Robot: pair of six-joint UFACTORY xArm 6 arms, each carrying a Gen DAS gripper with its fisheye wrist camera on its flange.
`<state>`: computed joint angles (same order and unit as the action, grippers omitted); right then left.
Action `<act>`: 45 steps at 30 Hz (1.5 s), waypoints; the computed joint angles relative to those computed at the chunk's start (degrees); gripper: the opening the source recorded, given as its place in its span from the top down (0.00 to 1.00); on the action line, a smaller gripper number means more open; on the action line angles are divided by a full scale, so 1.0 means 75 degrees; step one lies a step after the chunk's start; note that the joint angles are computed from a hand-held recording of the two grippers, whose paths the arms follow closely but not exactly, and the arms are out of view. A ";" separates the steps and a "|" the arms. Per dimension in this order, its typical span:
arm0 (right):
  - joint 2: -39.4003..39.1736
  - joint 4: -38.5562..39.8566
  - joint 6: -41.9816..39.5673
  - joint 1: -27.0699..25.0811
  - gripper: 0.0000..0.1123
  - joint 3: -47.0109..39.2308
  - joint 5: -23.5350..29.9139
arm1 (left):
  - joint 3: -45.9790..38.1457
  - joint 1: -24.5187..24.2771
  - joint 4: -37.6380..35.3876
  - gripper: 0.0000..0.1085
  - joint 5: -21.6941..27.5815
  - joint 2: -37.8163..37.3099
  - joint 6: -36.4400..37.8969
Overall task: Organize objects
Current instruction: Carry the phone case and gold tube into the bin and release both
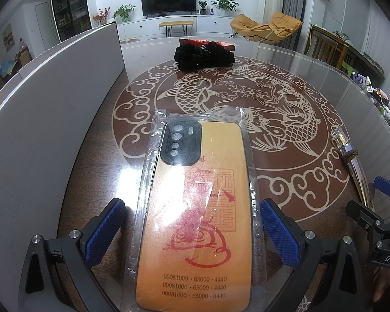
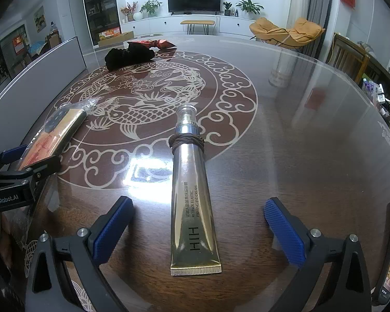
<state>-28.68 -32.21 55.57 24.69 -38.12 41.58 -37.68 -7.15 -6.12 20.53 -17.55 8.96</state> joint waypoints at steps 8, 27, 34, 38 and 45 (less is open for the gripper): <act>0.0348 0.0785 -0.0981 -0.0217 0.36 -0.0441 0.0022 | -0.0264 0.0048 -0.0556 0.19 0.0473 0.0041 0.0917; 0.0937 0.2806 -0.2002 0.1014 0.77 -0.2936 -0.1139 | -0.0525 0.3277 -0.5588 0.32 0.2640 -0.3095 0.4633; 0.4444 0.4981 -0.4073 0.2191 0.76 -0.6616 -0.1513 | -0.1744 0.5062 -0.3390 0.30 0.2543 -0.1085 0.4053; 0.6400 0.5701 -0.4693 0.2420 0.35 -0.8860 0.0012 | -0.2051 0.5204 -0.1086 0.30 0.2447 -0.0225 0.2383; 0.4296 0.3307 -0.3026 0.2368 0.10 -0.5901 -0.1513 | -0.1434 0.5341 -0.1626 0.14 0.1514 -0.0633 0.2131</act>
<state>3.54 -7.40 32.87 42.45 -82.38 30.23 -48.44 32.91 -18.32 31.88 -22.30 24.94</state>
